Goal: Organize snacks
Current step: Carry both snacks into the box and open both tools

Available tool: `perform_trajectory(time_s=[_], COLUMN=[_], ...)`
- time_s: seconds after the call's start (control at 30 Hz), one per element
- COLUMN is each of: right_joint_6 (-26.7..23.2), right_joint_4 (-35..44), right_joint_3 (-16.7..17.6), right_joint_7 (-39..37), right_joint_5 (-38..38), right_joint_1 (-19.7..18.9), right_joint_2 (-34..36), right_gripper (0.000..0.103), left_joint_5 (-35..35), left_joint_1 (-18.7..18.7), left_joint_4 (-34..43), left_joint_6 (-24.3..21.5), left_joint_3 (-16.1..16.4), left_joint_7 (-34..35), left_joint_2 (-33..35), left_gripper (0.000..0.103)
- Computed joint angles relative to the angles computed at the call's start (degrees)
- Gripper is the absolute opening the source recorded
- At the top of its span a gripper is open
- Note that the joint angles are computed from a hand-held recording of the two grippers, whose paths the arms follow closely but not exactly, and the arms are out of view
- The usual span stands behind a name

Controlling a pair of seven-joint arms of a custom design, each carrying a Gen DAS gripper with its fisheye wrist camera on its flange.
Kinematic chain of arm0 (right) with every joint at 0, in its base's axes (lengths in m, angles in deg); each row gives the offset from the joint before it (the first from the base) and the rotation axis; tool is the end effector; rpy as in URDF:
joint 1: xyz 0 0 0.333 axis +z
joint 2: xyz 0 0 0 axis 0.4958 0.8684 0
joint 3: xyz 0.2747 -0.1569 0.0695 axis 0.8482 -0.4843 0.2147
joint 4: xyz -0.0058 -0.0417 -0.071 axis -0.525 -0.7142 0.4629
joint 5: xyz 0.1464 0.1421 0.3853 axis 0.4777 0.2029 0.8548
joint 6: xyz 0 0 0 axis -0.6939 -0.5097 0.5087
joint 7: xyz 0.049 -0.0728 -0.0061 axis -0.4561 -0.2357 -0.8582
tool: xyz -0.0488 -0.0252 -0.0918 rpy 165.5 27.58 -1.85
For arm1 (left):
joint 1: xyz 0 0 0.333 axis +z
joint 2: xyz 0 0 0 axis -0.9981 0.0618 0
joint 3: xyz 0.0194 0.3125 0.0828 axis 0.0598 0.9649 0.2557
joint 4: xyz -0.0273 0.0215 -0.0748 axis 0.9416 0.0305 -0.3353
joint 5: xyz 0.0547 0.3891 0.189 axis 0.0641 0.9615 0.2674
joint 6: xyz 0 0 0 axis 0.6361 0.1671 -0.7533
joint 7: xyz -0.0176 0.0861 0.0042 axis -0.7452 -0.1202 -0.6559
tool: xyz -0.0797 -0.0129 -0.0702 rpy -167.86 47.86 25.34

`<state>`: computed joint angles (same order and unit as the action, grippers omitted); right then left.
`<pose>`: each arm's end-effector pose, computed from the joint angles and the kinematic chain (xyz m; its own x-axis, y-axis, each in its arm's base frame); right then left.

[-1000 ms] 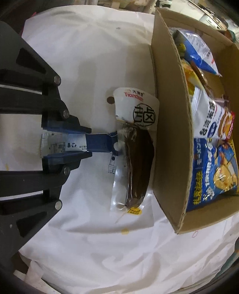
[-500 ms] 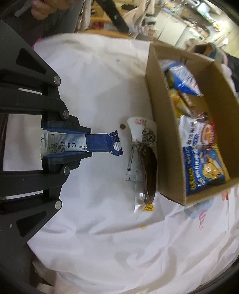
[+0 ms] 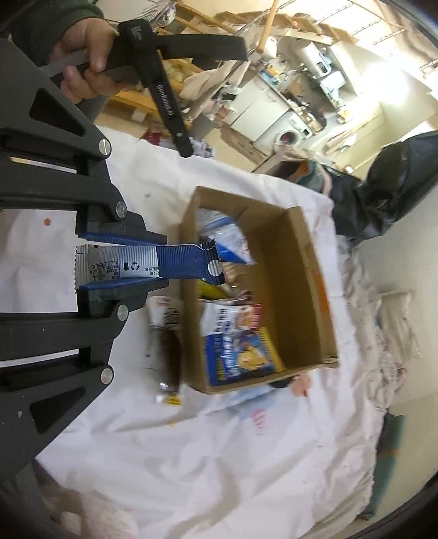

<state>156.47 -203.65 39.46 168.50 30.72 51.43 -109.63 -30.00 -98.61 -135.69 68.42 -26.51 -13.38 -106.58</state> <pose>0.3933 0.2526 0.5627 0.1522 -0.9022 -0.4036 -0.7711 0.1471 -0.6195 0.4452 -0.1556 0.5936 -0.0151 -0.9914 0.1302 -0.8259 -0.0610 -0.5605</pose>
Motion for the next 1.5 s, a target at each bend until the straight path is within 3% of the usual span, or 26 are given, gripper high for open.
perform_trajectory(time_s=[0.23, 0.5, 0.6, 0.8, 0.9, 1.03, 1.5], right_joint_6=[1.06, 3.49, 0.69, -0.10, 0.48, 0.18, -2.53], right_joint_4=[3.01, 7.96, 11.83, 15.99, 16.24, 16.90, 20.34], right_joint_3=[-2.53, -2.40, -1.59, -4.29, -5.73, -6.66, -6.48], right_joint_7=[-0.98, -3.21, -1.89, -4.27, -6.40, -9.20, -15.41], right_joint_5=[1.50, -0.32, -2.77, -0.47, 3.61, 8.56, 15.90], right_joint_1=[-0.62, -3.65, -5.92, -4.45, -3.06, -1.72, -1.04], right_joint_2=[2.11, 6.22, 9.92, 16.24, 18.28, 20.01, 24.60], right_gripper=[0.018, 0.018, 0.018, 0.018, 0.018, 0.018, 0.018], left_joint_5=[-2.46, 1.73, 2.74, 4.90, 0.90, 2.18, -4.57], left_joint_1=[0.19, 3.17, 3.49, 3.34, 1.33, 1.68, -0.49], left_joint_4=[4.59, 11.16, 14.10, 16.33, 17.54, 16.60, 16.19], left_joint_6=[-1.40, 5.30, 5.65, 9.18, 8.27, 10.13, 10.92], left_joint_3=[1.14, -0.66, -1.05, -2.34, -1.63, -3.10, -3.05], left_joint_7=[0.70, -1.03, -1.36, -1.60, 2.34, 0.84, 8.43], left_joint_2=[2.34, 7.76, 10.80, 15.53, 18.51, 20.09, 22.49], left_gripper=[0.027, 0.027, 0.027, 0.027, 0.027, 0.027, 0.028])
